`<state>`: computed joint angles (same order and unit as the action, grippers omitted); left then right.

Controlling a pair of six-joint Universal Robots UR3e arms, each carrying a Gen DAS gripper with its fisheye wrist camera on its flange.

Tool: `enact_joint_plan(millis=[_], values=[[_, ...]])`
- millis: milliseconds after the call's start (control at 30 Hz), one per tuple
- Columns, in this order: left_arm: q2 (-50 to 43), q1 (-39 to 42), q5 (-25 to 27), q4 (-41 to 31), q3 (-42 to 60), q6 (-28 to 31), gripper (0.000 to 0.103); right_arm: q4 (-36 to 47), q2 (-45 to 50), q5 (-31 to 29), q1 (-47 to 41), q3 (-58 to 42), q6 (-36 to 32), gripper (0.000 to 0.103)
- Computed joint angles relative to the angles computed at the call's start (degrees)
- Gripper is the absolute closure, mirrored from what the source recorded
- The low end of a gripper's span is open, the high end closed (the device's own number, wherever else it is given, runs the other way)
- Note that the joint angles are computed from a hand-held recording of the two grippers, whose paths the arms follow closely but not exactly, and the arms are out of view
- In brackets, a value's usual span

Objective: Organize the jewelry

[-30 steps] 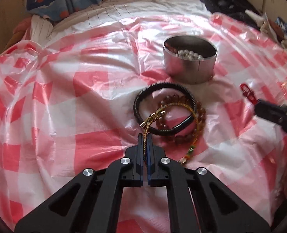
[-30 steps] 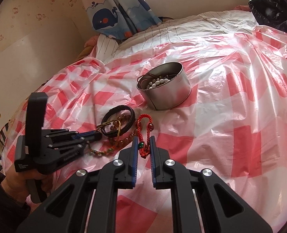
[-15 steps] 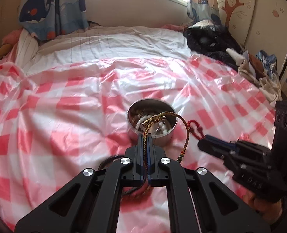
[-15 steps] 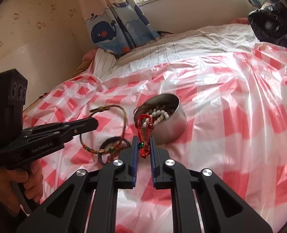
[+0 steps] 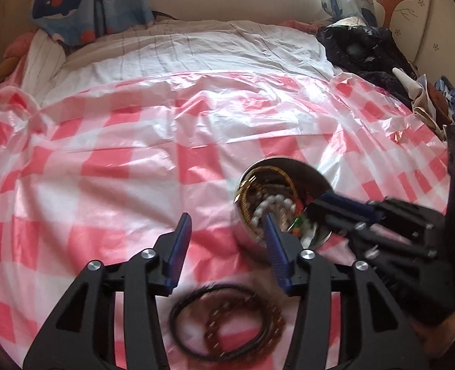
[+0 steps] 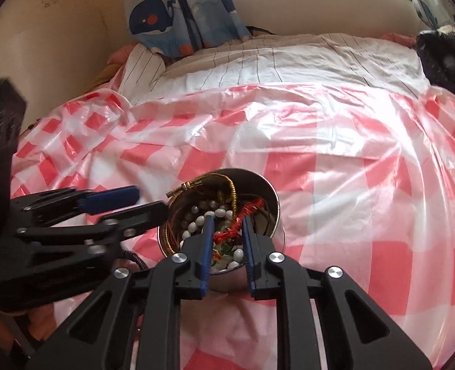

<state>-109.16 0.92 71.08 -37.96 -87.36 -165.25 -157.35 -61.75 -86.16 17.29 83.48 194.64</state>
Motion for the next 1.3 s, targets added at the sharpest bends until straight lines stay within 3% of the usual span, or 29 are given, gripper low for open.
enact_joint_plan(millis=[67, 367, 467, 533, 733, 1300], values=[[4.2, 2.3, -0.6, 0.1, -4.8, 1.7, 0.055, -2.7, -3.0, -2.2, 1.0, 3.9, 0.2, 0.067], [23.3, 12.6, -4.3, -2.1, -26.7, 8.8, 0.047, -11.4, -15.7, -5.6, 5.3, 25.3, 6.4, 0.063], [28.3, 13.8, -4.3, 0.5, -33.1, 9.5, 0.047, -13.9, -16.7, -9.0, 9.4, 29.0, 9.1, 0.049], [30.7, 13.7, -3.1, 4.0, -37.0, 8.7, 0.041, -14.9, -15.8, -11.3, 12.1, 29.7, 10.2, 0.040], [33.2, 12.7, -0.4, 11.6, -43.1, 6.5, 0.034, -12.1, -9.9, -16.7, 17.1, 24.9, 9.4, 0.038], [33.9, 10.2, 2.1, 16.7, -46.1, 6.0, 0.024, -13.0, -9.6, -16.8, 17.1, 25.3, 8.6, 0.031]])
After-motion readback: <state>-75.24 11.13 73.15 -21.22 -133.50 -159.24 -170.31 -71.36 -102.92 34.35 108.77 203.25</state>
